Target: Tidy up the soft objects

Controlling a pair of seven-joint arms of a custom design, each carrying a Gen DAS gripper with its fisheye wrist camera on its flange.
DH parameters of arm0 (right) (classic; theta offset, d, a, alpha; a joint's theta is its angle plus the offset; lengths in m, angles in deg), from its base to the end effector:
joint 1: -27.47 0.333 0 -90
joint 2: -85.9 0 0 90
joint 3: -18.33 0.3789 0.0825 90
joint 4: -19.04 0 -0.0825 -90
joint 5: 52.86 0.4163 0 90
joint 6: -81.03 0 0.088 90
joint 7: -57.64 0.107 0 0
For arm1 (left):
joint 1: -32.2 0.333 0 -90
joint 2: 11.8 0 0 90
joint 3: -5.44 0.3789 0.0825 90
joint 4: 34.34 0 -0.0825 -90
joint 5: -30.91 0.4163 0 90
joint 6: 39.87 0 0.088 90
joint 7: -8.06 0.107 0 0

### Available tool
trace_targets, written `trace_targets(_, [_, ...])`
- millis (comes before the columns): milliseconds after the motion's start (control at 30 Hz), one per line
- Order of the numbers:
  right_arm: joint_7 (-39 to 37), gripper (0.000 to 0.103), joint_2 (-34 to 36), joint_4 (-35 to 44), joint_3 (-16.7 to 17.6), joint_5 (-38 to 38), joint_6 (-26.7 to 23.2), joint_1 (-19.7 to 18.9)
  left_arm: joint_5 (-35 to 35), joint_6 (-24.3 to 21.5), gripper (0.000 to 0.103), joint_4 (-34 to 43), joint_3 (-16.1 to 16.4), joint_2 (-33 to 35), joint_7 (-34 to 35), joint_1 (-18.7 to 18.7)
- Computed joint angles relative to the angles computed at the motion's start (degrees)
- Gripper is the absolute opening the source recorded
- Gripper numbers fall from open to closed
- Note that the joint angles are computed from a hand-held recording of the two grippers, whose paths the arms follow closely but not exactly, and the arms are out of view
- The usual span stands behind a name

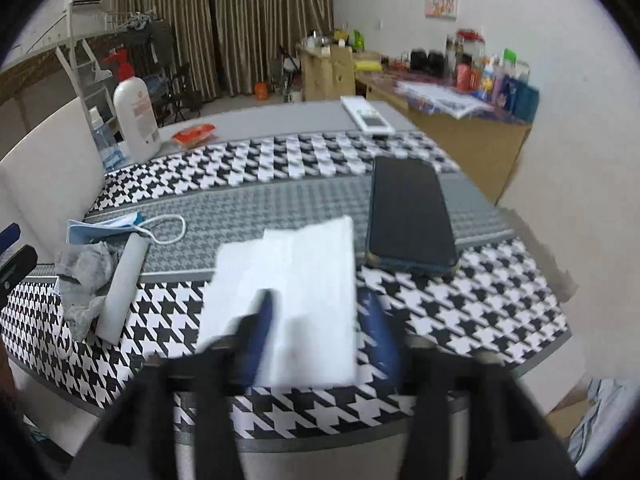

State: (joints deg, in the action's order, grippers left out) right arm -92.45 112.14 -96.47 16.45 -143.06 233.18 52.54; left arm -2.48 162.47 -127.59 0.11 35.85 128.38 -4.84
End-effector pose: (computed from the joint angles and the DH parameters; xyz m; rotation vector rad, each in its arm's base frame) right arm 0.5842 0.2817 0.2536 -1.5231 2.0172 -0.8894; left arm 0.6349 -0.4621 0.2669 -1.1754 2.0652 -1.1245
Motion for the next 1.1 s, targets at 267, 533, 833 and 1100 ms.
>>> trace_targets(267, [0.14,0.061,1.47,2.13,0.81,-3.1,2.25,-0.18,-0.69,-1.0,0.102,1.05,1.0,0.49,-0.11,-0.8])
trace_targets(533, [-5.98,0.061,4.67,4.52,-1.05,3.56,4.6,0.36,0.75,-2.77,0.102,1.13,1.18,0.75,-1.43,-1.22])
trace_targets(833, [-5.06,0.061,5.27,4.43,-3.05,4.79,5.8,1.59,4.25,-6.16,0.1,0.8,0.58,0.6,-4.41,-0.69])
trace_targets(1100, [-0.67,0.061,4.86,3.7,-3.35,2.65,7.05,1.22,8.45,-11.09,0.077,2.7,4.03,1.81,-6.96,-2.9])
